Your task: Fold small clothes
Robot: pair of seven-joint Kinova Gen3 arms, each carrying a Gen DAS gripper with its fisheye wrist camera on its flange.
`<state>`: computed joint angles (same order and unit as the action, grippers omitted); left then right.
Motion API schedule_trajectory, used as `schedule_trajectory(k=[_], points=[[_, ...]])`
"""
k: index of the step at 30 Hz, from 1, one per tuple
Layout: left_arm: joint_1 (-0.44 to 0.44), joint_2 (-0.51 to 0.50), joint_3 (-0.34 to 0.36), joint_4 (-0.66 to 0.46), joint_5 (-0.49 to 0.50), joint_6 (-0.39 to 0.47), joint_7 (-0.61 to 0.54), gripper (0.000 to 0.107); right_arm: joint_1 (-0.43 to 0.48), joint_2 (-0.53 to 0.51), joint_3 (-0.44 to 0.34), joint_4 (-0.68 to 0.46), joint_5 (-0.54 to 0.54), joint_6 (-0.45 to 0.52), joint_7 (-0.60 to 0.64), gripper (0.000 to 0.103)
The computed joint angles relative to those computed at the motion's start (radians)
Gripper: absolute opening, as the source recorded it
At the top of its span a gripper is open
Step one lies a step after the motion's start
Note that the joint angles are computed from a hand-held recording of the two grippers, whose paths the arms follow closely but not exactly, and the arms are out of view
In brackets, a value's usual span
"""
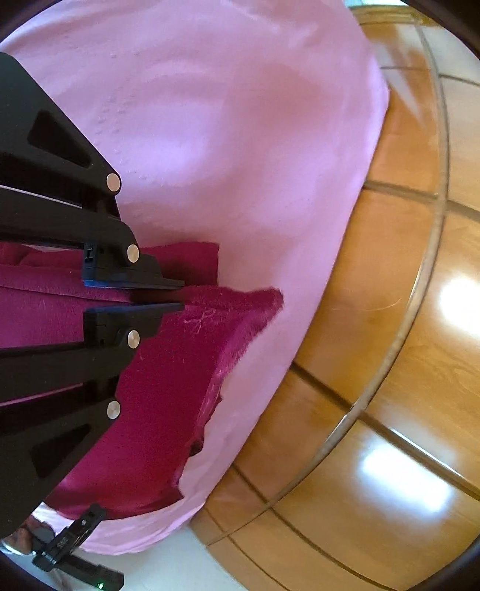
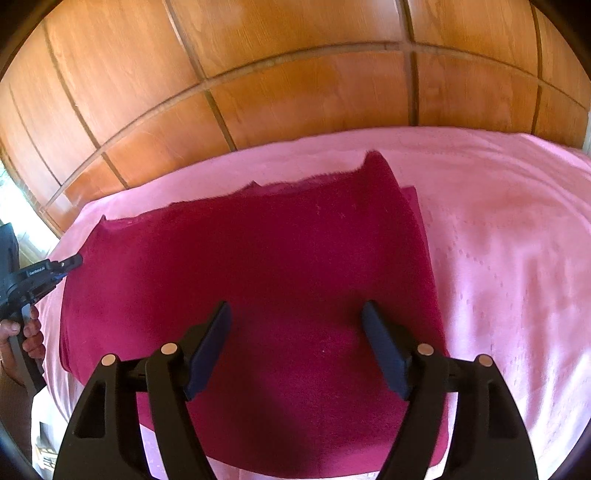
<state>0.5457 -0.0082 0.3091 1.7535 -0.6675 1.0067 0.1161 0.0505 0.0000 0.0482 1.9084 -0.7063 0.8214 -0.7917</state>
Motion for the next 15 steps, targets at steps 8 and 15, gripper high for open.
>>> schedule_trajectory(k=[8, 15], points=[[0.153, 0.181, -0.091, -0.157, -0.006, 0.234, -0.058, 0.010, -0.012, 0.032, -0.018, 0.011, 0.020, -0.046, -0.022, 0.076], [0.295, 0.225, -0.061, -0.254, -0.151, 0.451, 0.022, 0.053, -0.002, 0.035, -0.022, 0.012, 0.008, -0.047, 0.001, 0.077]])
